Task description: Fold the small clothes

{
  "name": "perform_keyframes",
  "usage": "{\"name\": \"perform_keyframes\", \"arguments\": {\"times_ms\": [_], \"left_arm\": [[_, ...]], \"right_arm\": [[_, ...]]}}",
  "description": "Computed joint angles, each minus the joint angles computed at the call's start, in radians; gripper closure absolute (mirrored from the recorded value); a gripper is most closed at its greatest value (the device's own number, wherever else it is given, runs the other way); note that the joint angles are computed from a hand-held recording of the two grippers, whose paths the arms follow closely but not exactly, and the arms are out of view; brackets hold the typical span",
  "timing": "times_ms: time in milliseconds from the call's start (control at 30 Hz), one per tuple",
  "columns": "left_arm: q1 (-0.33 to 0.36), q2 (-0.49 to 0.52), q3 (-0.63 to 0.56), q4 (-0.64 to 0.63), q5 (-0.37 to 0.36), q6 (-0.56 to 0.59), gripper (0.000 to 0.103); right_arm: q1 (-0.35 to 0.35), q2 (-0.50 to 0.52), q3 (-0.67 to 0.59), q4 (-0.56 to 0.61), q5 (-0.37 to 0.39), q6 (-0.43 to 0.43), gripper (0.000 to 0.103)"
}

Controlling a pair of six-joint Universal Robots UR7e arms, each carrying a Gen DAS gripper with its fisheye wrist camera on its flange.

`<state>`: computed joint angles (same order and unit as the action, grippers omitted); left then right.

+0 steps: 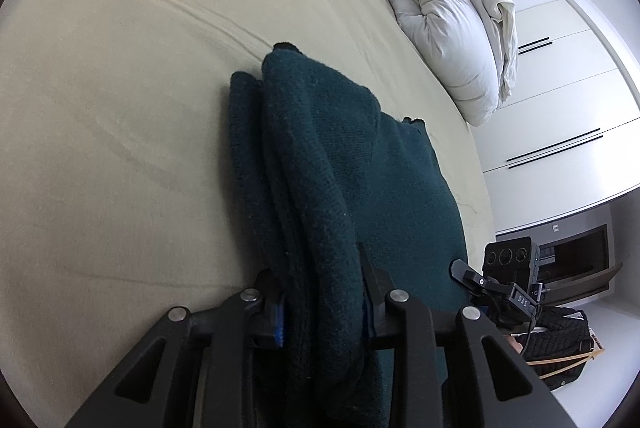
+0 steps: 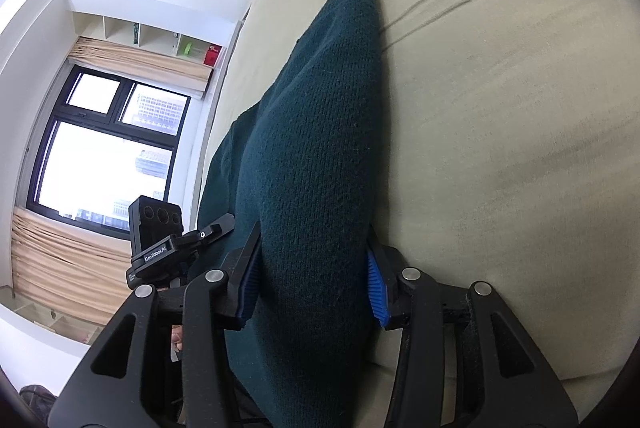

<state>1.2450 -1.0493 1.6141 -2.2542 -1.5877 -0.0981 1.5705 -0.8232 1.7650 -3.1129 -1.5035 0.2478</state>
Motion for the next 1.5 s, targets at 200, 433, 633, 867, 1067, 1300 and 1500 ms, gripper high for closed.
{"name": "perform_keyframes", "arguments": {"times_ms": [200, 433, 633, 867, 1067, 1300, 1500], "left_arm": [[-0.057, -0.064, 0.073, -0.06, 0.136, 0.031, 0.063], [-0.164, -0.207, 0.242, -0.277, 0.343, 0.134, 0.039], [-0.279, -0.258, 0.373, -0.617, 0.573, 0.283, 0.004], [-0.404, -0.237, 0.456, -1.124, 0.755, 0.56, 0.0], [-0.48, -0.231, 0.467, -1.333, 0.821, 0.691, 0.0], [-0.511, -0.276, 0.45, -1.054, 0.939, 0.558, 0.0], [-0.48, -0.295, 0.446, -0.706, 0.951, 0.305, 0.0]], "right_arm": [[0.021, -0.021, 0.029, -0.031, -0.057, 0.02, 0.058], [0.039, -0.101, 0.156, -0.183, -0.167, 0.072, 0.056], [0.153, -0.118, 0.166, -0.295, -0.43, -0.007, 0.056], [0.36, 0.017, 0.0, -0.522, -0.841, -0.361, 0.025], [0.475, 0.195, -0.226, -0.967, -1.013, -0.848, 0.0], [0.551, 0.215, -0.309, -0.988, -1.045, -0.935, 0.0], [0.587, 0.188, -0.295, -0.712, -1.12, -0.731, 0.0]]}}
